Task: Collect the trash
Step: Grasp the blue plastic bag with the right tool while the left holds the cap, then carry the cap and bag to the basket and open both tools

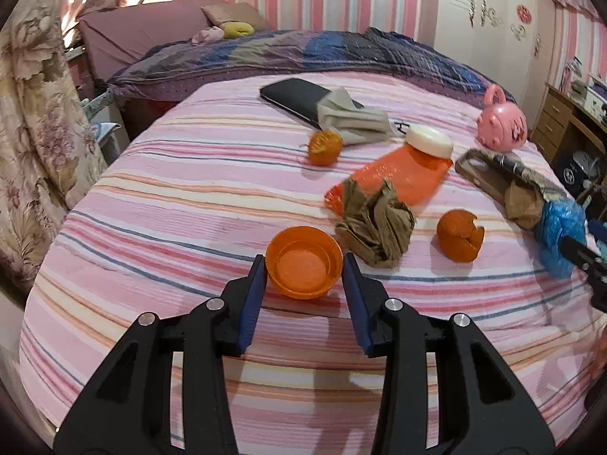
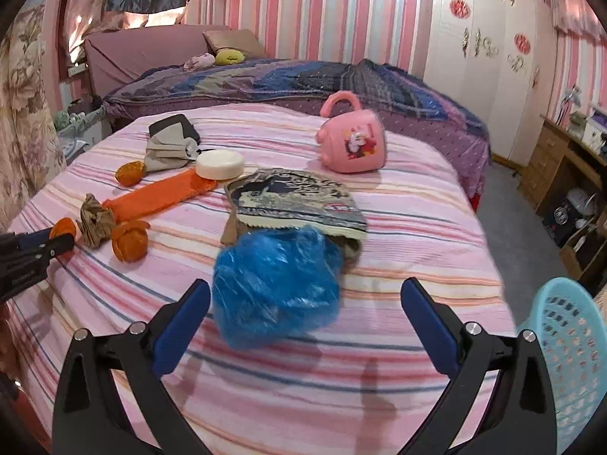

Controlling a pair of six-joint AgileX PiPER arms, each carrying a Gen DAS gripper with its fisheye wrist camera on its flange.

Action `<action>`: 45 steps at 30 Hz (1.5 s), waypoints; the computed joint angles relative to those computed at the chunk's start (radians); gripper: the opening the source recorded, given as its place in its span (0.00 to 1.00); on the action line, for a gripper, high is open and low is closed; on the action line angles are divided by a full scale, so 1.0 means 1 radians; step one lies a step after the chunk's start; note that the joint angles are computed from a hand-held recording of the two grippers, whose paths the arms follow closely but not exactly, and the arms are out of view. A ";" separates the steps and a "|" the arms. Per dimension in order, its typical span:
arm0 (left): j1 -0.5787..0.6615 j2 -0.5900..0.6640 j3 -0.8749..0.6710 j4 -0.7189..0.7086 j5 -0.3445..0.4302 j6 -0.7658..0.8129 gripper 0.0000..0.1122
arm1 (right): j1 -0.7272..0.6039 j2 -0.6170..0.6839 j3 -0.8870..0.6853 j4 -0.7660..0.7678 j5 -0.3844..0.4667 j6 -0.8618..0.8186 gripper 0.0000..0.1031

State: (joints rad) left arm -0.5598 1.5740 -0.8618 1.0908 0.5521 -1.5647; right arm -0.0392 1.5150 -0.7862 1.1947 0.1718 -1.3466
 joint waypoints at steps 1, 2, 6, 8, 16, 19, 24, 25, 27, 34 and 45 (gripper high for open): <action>-0.005 -0.006 0.004 0.012 0.008 -0.017 0.35 | 0.002 0.011 -0.010 -0.027 0.008 0.023 0.82; -0.010 -0.009 0.007 0.023 0.017 -0.031 0.35 | 0.007 0.022 -0.021 -0.094 0.022 0.081 0.69; -0.033 -0.005 0.002 0.052 0.061 -0.064 0.35 | -0.001 0.021 -0.024 -0.110 0.072 0.066 0.41; -0.041 -0.006 -0.002 0.055 0.071 -0.069 0.35 | -0.009 0.006 -0.011 -0.090 0.076 0.026 0.37; -0.077 -0.010 -0.011 0.084 0.091 -0.119 0.35 | -0.162 -0.057 0.027 -0.040 0.177 -0.088 0.31; -0.104 -0.006 -0.018 0.098 0.116 -0.137 0.35 | -0.218 -0.068 0.030 -0.038 0.209 -0.110 0.31; -0.152 0.003 -0.026 0.115 0.159 -0.151 0.35 | -0.313 -0.069 0.024 -0.034 0.246 -0.138 0.31; -0.161 0.006 -0.030 0.117 0.167 -0.153 0.35 | -0.324 -0.066 0.021 -0.030 0.253 -0.143 0.31; -0.174 0.007 -0.035 0.115 0.174 -0.155 0.35 | -0.363 -0.066 0.020 -0.003 0.273 -0.174 0.31; -0.217 0.018 -0.070 0.091 0.203 -0.171 0.35 | -0.427 -0.064 0.012 0.070 0.301 -0.258 0.31; -0.391 0.149 -0.311 0.082 0.380 -0.128 0.35 | -0.630 -0.026 -0.051 0.104 0.428 -0.333 0.31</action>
